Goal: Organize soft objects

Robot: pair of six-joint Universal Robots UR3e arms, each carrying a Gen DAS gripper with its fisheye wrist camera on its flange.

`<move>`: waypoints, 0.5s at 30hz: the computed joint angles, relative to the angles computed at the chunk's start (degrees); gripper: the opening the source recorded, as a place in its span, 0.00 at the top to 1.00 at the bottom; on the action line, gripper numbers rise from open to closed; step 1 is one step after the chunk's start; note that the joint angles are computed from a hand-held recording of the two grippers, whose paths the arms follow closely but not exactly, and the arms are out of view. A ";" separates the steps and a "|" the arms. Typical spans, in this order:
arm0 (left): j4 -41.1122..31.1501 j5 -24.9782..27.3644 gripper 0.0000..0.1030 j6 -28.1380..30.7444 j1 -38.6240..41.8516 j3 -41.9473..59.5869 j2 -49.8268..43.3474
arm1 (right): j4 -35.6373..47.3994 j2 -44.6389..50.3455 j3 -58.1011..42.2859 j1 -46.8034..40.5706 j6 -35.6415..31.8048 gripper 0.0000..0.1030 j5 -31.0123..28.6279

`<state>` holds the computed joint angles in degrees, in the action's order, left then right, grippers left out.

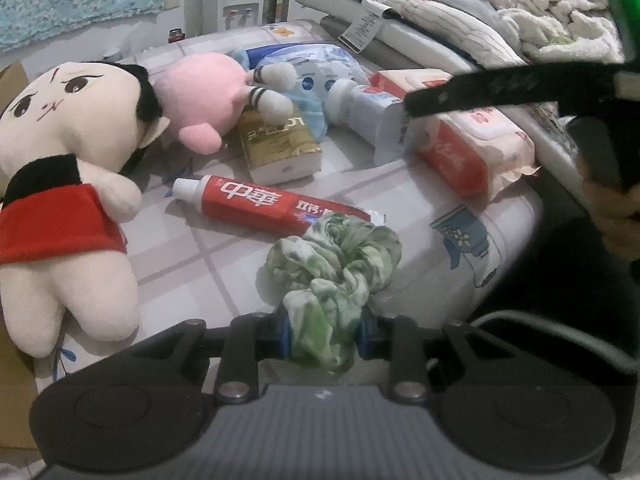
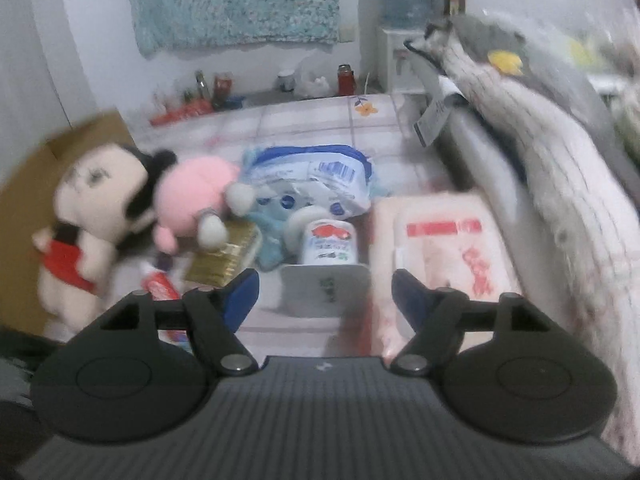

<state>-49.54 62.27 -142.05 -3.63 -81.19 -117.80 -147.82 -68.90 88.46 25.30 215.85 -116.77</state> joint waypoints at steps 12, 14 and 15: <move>-0.02 -0.80 0.71 -0.11 0.88 0.25 -0.27 | 3.43 14.48 -13.21 2.01 -5.99 0.27 -7.27; 0.54 -0.74 0.71 -0.27 0.87 -0.21 -0.07 | 3.98 15.55 -14.59 2.36 -7.09 0.28 -8.14; 1.13 -0.59 0.71 -0.42 0.85 -0.63 0.10 | 4.16 15.95 -15.13 2.39 -7.54 0.29 -8.31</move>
